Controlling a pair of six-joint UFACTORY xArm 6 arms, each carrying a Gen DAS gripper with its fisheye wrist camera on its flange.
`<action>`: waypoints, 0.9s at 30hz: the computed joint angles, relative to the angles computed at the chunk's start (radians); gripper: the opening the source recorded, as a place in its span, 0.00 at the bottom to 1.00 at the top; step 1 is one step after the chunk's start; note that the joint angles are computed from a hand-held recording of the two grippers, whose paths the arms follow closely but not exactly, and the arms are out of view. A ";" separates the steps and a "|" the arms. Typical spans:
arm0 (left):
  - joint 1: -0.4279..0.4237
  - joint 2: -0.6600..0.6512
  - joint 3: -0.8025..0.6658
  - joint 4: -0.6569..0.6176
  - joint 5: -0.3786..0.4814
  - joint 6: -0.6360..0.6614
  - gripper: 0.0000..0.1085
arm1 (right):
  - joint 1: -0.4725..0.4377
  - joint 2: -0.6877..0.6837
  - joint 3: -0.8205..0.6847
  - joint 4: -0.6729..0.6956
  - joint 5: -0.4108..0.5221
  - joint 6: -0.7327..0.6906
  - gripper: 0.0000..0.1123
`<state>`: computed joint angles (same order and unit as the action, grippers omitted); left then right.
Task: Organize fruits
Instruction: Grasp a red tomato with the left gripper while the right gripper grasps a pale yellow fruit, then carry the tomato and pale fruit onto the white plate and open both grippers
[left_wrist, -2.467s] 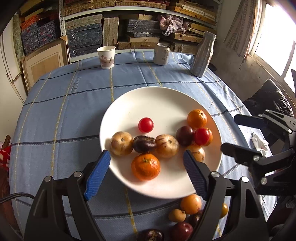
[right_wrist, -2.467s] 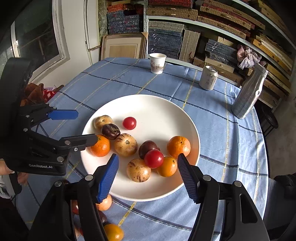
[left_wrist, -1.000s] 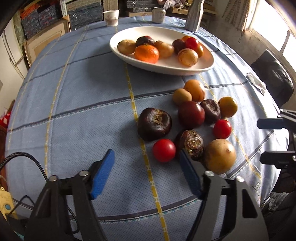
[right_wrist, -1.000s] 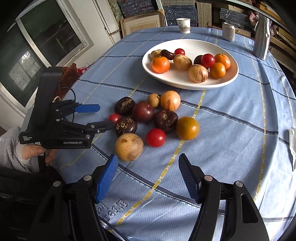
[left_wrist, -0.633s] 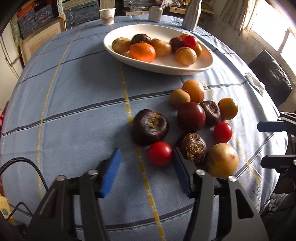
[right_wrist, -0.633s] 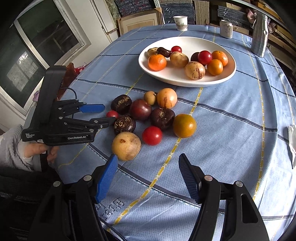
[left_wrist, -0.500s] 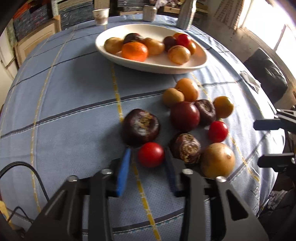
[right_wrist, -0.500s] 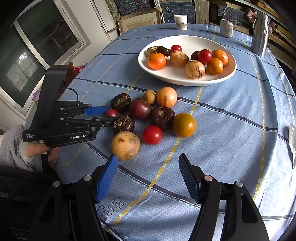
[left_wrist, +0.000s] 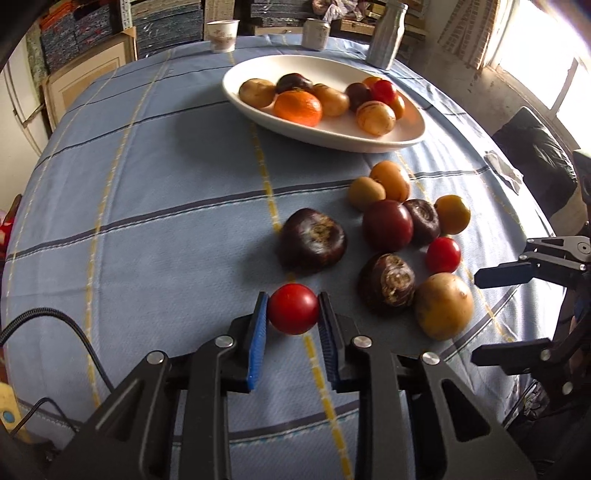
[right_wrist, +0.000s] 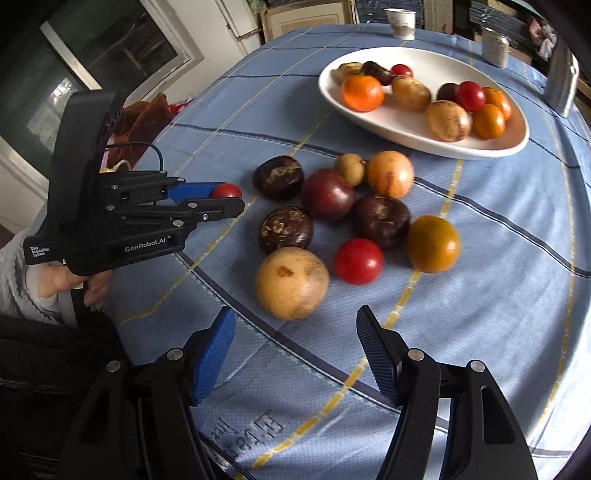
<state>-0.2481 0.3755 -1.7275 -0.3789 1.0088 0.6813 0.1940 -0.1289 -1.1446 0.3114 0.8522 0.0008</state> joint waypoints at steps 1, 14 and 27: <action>0.004 -0.001 0.000 0.001 0.001 -0.001 0.23 | 0.003 0.007 -0.005 0.004 -0.001 -0.005 0.59; 0.019 -0.024 0.021 0.008 0.002 0.002 0.24 | 0.007 0.072 -0.027 0.015 -0.055 0.005 0.41; 0.004 -0.007 -0.031 -0.023 0.016 -0.006 0.24 | -0.004 -0.035 0.036 -0.164 -0.077 0.083 0.40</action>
